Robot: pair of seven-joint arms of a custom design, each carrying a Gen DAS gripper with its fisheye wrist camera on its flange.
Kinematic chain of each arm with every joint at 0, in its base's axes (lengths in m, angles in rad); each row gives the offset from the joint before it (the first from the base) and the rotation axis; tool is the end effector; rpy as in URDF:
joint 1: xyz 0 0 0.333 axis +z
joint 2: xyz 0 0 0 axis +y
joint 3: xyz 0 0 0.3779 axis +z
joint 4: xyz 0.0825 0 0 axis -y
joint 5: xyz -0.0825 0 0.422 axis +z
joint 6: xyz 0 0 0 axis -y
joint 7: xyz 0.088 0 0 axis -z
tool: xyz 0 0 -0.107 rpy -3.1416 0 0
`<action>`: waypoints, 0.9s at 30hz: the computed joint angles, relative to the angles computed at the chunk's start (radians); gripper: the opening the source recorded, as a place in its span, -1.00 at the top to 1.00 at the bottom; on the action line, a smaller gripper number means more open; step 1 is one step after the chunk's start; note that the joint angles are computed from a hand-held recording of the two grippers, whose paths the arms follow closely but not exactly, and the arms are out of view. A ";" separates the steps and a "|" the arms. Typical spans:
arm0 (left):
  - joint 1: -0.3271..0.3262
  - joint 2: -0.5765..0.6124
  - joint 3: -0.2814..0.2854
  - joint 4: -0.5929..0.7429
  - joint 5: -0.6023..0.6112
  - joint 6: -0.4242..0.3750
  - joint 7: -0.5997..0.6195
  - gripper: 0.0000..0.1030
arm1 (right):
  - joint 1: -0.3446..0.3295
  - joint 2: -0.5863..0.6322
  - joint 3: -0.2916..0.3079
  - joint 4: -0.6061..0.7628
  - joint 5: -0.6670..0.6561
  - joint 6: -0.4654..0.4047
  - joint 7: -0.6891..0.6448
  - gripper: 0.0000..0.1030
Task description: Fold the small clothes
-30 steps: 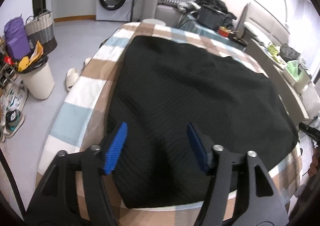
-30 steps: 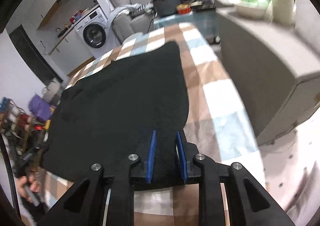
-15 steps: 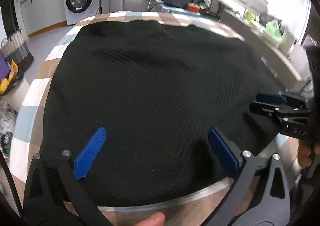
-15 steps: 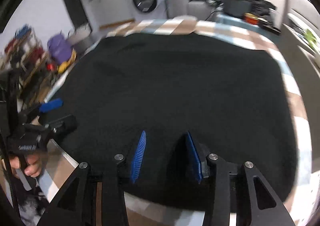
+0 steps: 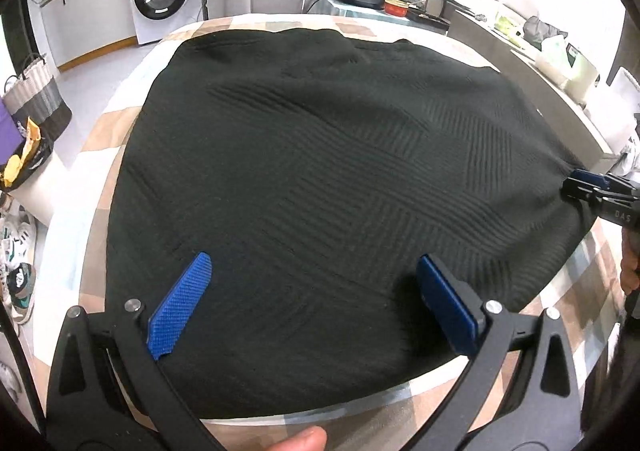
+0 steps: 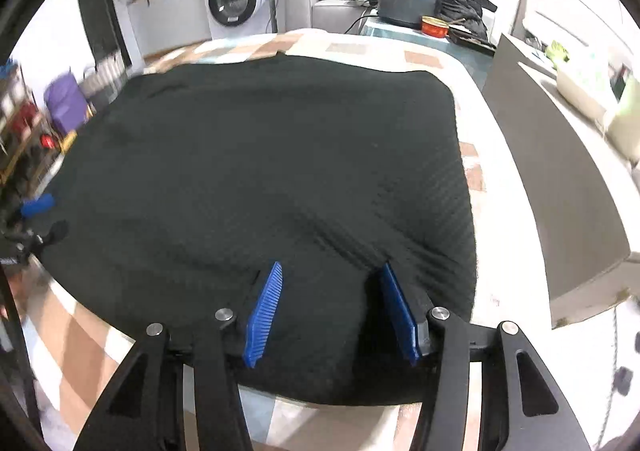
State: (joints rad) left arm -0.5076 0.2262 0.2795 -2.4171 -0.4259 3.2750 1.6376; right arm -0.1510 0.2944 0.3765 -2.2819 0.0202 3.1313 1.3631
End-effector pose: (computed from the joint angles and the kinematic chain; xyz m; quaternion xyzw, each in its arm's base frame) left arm 0.5601 -0.0900 0.3202 -0.7100 0.6304 -0.2465 0.1945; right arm 0.6023 0.1278 0.3259 -0.7894 0.5424 -0.1610 0.2382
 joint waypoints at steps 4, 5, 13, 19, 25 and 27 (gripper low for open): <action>0.007 -0.014 0.003 0.003 -0.007 0.007 -0.006 -0.98 | 0.067 0.004 -0.056 0.024 -0.030 0.012 0.046 -0.04; 0.022 -0.015 -0.009 0.008 -0.009 0.006 -0.005 -0.98 | 0.038 0.012 -0.018 0.032 -0.019 0.014 0.039 -0.06; 0.132 0.063 -0.070 0.135 0.026 -0.053 -0.053 -0.98 | 0.116 0.128 -0.003 0.204 -0.028 -0.054 0.065 -0.08; 0.082 0.120 0.021 0.205 0.140 -0.145 -0.124 -0.98 | 0.263 0.179 -0.153 0.288 -0.119 -0.106 0.076 -0.19; 0.065 0.098 0.059 0.180 0.247 -0.169 -0.191 -0.98 | 0.114 0.161 -0.058 0.230 -0.052 -0.051 0.028 -0.43; 0.061 0.083 0.068 0.172 0.275 -0.161 -0.221 -0.98 | 0.184 0.142 -0.156 0.217 -0.093 -0.038 0.114 -0.43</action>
